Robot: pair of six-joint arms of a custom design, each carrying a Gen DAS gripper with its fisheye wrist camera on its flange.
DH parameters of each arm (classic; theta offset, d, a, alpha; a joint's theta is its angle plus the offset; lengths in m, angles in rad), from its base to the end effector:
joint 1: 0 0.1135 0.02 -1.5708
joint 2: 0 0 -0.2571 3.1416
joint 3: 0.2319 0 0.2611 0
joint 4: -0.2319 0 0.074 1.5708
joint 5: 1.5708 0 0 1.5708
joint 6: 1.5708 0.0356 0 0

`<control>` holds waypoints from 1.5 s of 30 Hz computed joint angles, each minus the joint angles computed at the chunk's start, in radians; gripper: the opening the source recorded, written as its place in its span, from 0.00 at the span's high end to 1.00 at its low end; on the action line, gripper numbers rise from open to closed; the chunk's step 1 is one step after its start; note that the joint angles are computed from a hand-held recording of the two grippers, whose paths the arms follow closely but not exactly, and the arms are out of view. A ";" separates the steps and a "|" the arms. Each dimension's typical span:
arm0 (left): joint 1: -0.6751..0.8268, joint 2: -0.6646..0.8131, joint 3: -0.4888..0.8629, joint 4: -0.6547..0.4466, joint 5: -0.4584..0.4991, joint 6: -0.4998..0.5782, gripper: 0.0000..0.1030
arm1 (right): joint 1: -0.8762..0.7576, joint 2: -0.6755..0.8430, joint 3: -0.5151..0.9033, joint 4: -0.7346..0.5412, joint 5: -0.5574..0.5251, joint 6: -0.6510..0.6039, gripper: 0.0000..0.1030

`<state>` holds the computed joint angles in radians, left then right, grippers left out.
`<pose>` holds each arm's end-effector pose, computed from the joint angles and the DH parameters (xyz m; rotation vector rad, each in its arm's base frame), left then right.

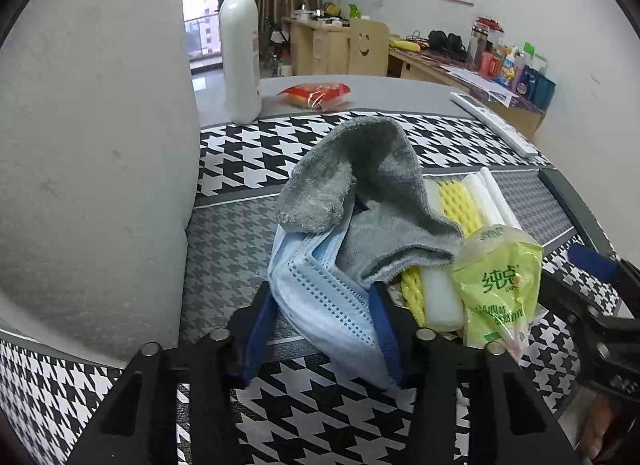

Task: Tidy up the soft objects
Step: 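Close the right gripper on the white paper napkins while the left lifts the mask, then lift the mask with the left gripper while the right lifts the napkins toward the foam box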

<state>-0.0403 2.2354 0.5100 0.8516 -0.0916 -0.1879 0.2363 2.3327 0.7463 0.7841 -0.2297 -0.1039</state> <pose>0.2689 -0.0076 -0.0284 -0.2204 2.4297 0.0102 0.3180 0.0849 -0.0336 -0.5099 2.3161 0.3360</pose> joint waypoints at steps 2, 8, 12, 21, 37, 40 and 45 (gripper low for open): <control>0.000 0.000 -0.003 0.003 0.006 0.004 0.62 | 0.006 0.006 0.023 -0.038 0.009 0.000 0.28; 0.010 0.002 -0.004 0.009 0.029 0.010 0.72 | 0.033 0.017 0.051 -0.091 0.051 -0.011 0.59; 0.020 0.002 -0.009 0.024 0.052 0.014 0.78 | 0.028 0.014 0.047 -0.089 0.046 0.003 0.82; 0.037 -0.037 -0.124 0.198 0.071 0.031 0.83 | -0.002 -0.043 -0.030 -0.016 0.006 0.018 0.90; 0.049 -0.119 -0.354 0.543 0.082 0.096 0.83 | -0.025 -0.115 -0.131 0.079 -0.017 0.051 0.90; 0.051 -0.136 -0.396 0.605 0.089 0.104 0.83 | -0.030 -0.126 -0.145 0.089 -0.015 0.053 0.90; 0.038 -0.154 -0.445 0.686 0.069 0.121 0.83 | -0.029 -0.133 -0.163 0.107 -0.013 0.056 0.90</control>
<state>-0.0023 2.0817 0.0646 1.5375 -0.0230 -0.0670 0.2076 2.1993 0.5835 0.8911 -0.2430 -0.0483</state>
